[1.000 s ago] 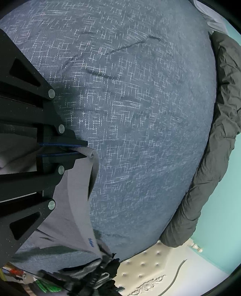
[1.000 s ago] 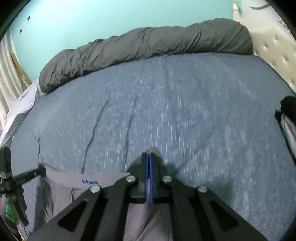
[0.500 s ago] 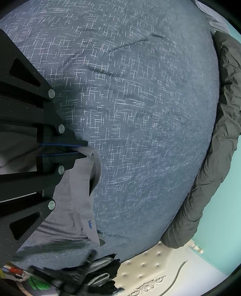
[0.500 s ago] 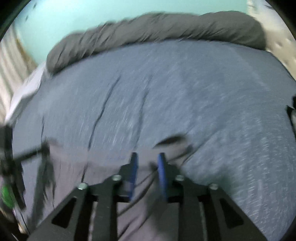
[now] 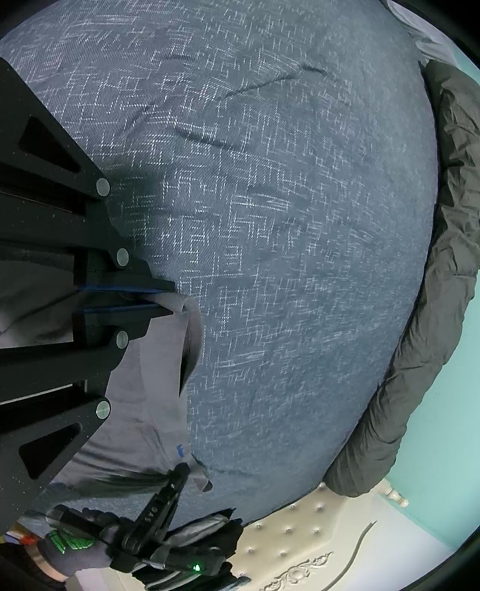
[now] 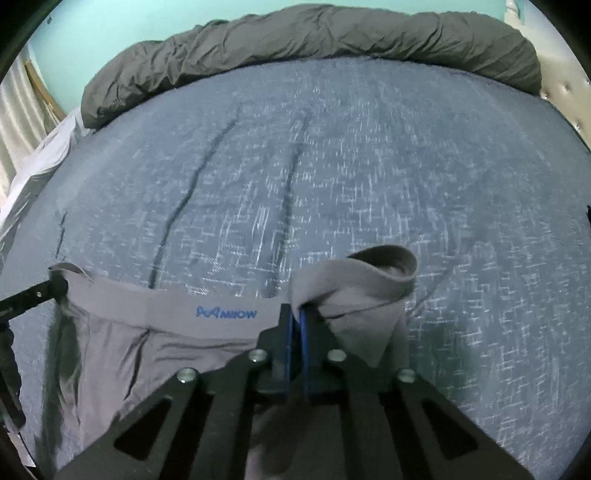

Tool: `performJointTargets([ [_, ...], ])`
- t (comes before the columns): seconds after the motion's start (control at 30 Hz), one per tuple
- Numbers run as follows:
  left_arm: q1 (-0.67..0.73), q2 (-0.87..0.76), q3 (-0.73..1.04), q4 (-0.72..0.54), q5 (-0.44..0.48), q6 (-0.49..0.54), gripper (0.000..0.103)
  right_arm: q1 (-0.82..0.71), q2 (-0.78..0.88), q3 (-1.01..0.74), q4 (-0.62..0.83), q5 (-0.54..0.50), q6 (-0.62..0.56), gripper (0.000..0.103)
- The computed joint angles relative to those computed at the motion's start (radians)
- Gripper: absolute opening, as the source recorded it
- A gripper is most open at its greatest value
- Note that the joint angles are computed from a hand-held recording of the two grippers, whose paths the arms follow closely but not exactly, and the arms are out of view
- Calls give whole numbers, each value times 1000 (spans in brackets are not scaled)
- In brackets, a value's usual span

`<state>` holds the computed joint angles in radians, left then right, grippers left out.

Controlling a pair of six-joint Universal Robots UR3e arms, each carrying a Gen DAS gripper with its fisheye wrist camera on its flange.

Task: Fold clothes
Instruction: 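Regrasp the briefs' waistband edge with the right tool and smooth it flat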

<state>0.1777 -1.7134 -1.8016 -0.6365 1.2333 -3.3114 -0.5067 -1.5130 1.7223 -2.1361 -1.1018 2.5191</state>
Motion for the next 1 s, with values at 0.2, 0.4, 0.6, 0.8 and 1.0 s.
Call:
performJointTargets([
  [0.2, -5, 20, -6, -4, 28, -9, 9, -70, -45, -36, 61, 57, -38, 3],
  [0.4, 7, 36, -13, -17, 12, 1, 10, -131, -2, -123, 108, 63, -74, 3],
  [0.6, -22, 9, 19, -38, 4, -2, 15, -205, -46, -42, 124, 56, -137, 3],
  [0.8, -37, -31, 48, -33, -45, -20, 22, -299, -92, 38, 169, 100, -229, 3],
  [1.0, -78, -123, 124, -19, -71, -46, 24, -362, -122, 32, 289, 157, -307, 3],
])
